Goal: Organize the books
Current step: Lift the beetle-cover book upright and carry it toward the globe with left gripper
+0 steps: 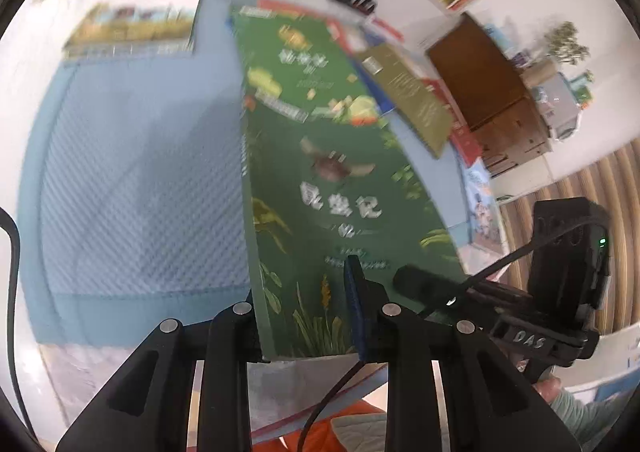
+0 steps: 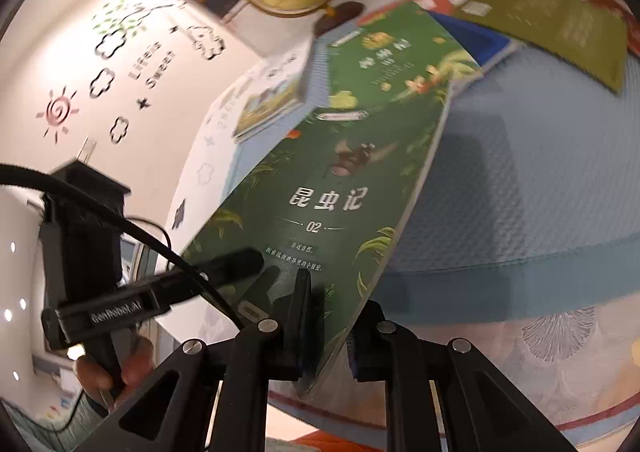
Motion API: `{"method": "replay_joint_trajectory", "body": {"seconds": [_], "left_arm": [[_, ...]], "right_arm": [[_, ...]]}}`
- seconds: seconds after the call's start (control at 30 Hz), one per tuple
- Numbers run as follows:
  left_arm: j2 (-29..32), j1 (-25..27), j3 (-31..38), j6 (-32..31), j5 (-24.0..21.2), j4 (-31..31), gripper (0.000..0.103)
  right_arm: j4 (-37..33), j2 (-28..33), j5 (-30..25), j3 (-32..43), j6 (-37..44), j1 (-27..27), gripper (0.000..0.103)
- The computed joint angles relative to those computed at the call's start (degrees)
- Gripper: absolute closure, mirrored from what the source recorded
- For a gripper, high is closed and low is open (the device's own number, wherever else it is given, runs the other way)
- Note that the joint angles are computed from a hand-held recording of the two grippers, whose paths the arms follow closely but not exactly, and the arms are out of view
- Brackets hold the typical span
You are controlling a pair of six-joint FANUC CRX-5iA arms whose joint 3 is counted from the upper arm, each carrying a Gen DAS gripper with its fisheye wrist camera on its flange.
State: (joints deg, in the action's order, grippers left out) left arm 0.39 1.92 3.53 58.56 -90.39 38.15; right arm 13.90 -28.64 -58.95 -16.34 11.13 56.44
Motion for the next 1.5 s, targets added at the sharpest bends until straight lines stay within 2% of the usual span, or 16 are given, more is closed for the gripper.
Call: {"method": "replay_joint_trajectory", "body": {"seconds": [0.17,0.27,0.33,0.53,0.67,0.77,0.97,1.13,1.33,1.43,1.5], "left_arm": [[-0.9,0.5,1.7,-3.6,1.1,0.6,0.081],[0.2,2.0,2.7,-3.2,1.2,3.9,0.081],[1.8,2.7,4.2,-1.9,2.1,5.9,0.081],[10.0,2.7,14.1,2.7,7.8,5.7,0.081],[18.7,2.0,25.3,8.5,9.7,1.8,0.081],[25.9,1.7,33.4,13.1,9.3,-0.7,0.081],[36.6,1.6,46.1,19.5,6.1,-1.8,0.079],[41.2,2.1,54.0,24.3,1.6,-5.3,0.071],[39.7,2.7,53.3,25.1,0.8,-12.0,0.073],[36.7,3.6,48.5,26.0,3.9,-12.4,0.073],[34.3,2.7,47.7,26.4,5.2,-18.2,0.073]], "right_arm": [[2.5,3.4,-4.5,4.9,3.8,2.1,0.087],[3.5,6.0,-6.2,8.2,8.1,1.6,0.086],[2.5,8.3,-6.1,11.3,12.9,-0.7,0.086],[-7.7,19.8,-4.0,24.7,33.5,-13.6,0.086],[-20.8,31.0,-4.3,36.7,47.1,-23.7,0.083],[-30.4,39.6,-7.0,46.1,53.1,-30.0,0.083],[-36.6,52.8,-12.2,60.8,56.4,-35.2,0.082],[-39.4,57.9,-14.8,66.5,57.7,-36.9,0.082],[-38.6,59.7,-15.8,67.4,55.7,-36.5,0.082],[-38.1,60.3,-16.7,67.7,55.7,-36.0,0.081],[-40.6,59.0,-15.1,65.2,55.5,-36.9,0.080]]}}
